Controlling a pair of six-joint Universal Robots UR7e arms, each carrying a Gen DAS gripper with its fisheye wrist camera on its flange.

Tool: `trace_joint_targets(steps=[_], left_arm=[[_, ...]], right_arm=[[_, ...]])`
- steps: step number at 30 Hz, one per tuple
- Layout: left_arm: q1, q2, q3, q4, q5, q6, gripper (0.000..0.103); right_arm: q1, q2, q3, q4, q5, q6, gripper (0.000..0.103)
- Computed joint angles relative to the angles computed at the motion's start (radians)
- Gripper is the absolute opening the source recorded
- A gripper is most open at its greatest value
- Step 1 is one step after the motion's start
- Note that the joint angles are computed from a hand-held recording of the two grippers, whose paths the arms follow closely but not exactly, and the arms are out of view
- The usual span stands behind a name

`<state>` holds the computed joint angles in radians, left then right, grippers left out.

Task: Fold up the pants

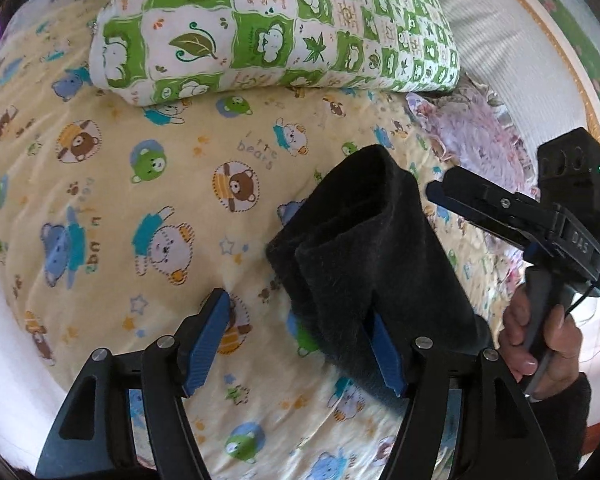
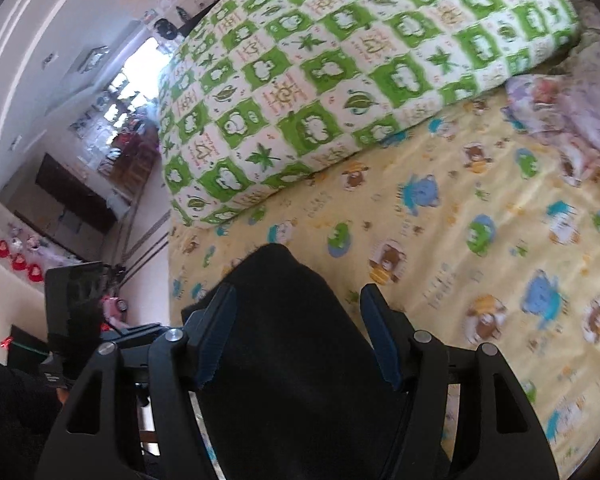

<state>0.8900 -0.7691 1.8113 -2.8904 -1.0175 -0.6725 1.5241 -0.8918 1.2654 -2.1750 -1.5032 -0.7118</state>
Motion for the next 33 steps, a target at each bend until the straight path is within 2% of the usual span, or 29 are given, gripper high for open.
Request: trace_joint_targets(steps=[4, 8, 11, 12, 13, 15, 16, 18, 21, 33], left_arm=[[0.012, 0.013, -0.012, -0.025, -0.032, -0.002, 0.068], [0.005, 0.034, -0.021, -0.045, -0.008, 0.019, 0.065], [-0.002, 0.05, -0.029, -0.048, 0.018, 0.039, 0.053], [-0.002, 0.055, -0.034, -0.046, 0.021, 0.047, 0.046], [-0.001, 0.057, -0.035, -0.051, 0.019, 0.051, 0.037], [0.0, 0.056, -0.024, -0.086, 0.009, 0.05, 0.028], [-0.004, 0.057, -0.021, -0.098, 0.009, 0.058, 0.025], [-0.015, 0.057, -0.016, -0.114, 0.02, 0.074, 0.023], [-0.034, 0.051, -0.01, -0.133, 0.032, 0.092, 0.021], [-0.119, 0.033, -0.01, -0.188, 0.039, 0.149, 0.021]], right_arm=[[0.007, 0.04, -0.052, 0.046, 0.008, 0.003, 0.065], [0.016, 0.072, -0.086, 0.086, -0.003, -0.01, 0.065], [0.025, 0.101, -0.108, 0.104, -0.035, -0.017, 0.065], [0.026, 0.106, -0.111, 0.105, -0.04, -0.02, 0.064], [0.026, 0.11, -0.113, 0.107, -0.04, -0.021, 0.061], [0.022, 0.116, -0.117, 0.119, -0.022, -0.029, 0.047], [0.021, 0.114, -0.107, 0.104, -0.023, -0.035, 0.043], [0.014, 0.103, -0.093, 0.096, -0.003, -0.033, 0.035], [0.0, 0.07, -0.058, 0.084, 0.041, -0.032, 0.03], [-0.027, -0.122, 0.123, -0.019, 0.186, -0.04, 0.027]])
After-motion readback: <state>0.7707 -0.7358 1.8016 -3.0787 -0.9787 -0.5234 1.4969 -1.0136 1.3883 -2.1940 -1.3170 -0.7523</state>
